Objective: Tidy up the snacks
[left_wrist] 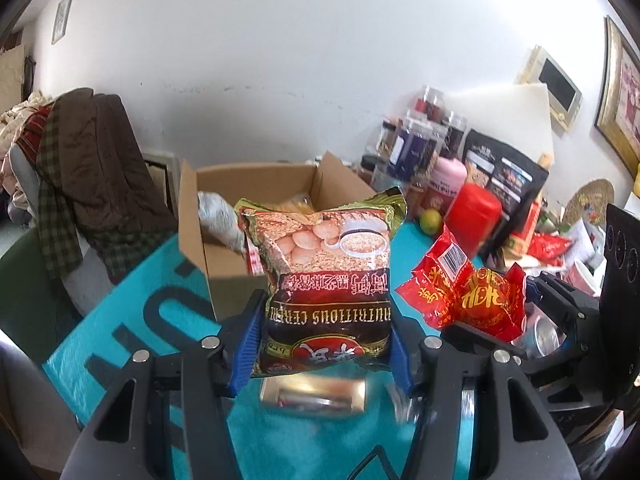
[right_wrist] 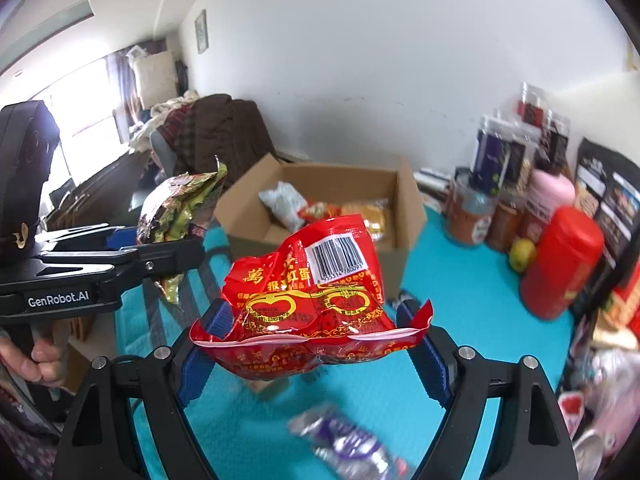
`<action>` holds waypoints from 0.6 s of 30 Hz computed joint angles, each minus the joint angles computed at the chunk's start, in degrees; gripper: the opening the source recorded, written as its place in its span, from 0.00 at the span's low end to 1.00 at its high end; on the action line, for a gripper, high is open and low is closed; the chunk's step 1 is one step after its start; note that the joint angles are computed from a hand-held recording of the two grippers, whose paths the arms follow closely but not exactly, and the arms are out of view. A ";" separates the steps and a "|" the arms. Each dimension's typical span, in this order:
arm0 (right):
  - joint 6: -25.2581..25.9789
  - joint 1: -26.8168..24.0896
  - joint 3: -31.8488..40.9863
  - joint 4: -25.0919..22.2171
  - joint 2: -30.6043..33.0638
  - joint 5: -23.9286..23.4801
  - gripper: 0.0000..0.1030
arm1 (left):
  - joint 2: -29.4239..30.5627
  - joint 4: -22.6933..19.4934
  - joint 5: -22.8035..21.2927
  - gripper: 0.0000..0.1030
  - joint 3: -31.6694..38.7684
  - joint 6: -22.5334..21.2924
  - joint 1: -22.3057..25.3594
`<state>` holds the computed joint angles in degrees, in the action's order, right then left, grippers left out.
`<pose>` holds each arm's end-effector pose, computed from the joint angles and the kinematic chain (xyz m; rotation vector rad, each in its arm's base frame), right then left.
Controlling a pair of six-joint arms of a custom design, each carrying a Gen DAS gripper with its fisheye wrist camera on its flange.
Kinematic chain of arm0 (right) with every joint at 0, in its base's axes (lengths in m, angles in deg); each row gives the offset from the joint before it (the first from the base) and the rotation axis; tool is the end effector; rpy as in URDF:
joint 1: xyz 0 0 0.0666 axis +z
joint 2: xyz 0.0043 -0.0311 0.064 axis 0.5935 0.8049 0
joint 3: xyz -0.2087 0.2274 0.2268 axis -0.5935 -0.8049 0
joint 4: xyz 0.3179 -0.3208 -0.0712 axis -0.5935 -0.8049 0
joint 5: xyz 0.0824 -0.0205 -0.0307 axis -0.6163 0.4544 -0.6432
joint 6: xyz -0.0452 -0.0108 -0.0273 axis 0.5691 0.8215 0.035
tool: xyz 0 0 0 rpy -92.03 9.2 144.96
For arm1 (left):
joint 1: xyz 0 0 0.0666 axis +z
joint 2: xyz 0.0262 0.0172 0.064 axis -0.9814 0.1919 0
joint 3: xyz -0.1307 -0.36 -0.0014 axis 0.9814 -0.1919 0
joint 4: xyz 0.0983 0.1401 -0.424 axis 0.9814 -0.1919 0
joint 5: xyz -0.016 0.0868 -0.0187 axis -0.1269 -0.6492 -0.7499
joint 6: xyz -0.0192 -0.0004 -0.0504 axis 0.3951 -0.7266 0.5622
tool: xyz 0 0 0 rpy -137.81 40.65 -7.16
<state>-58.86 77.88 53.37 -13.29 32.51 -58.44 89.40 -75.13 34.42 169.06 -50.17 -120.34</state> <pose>0.3175 0.2571 0.5061 -0.0094 2.2033 0.0860 0.4106 -0.3648 0.5208 0.5867 2.1974 -0.5639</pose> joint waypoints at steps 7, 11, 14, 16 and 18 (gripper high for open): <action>6.15 -4.09 3.33 3.92 2.92 -1.79 0.83 | 4.01 1.37 0.55 0.53 5.16 -0.63 1.59; 9.29 -7.12 5.46 6.22 5.14 -3.99 0.83 | 7.47 1.99 0.98 0.53 9.49 -0.70 2.45; 10.72 -9.19 7.08 7.44 6.89 -5.37 0.83 | 10.73 2.06 1.07 0.53 13.60 -1.16 3.08; 11.87 -10.57 8.41 8.39 8.35 -5.76 0.83 | 12.44 1.99 0.96 0.53 15.75 -1.43 3.42; 12.97 -11.80 9.23 9.53 9.37 -6.70 0.83 | 14.61 1.72 1.03 0.53 18.43 -1.83 3.89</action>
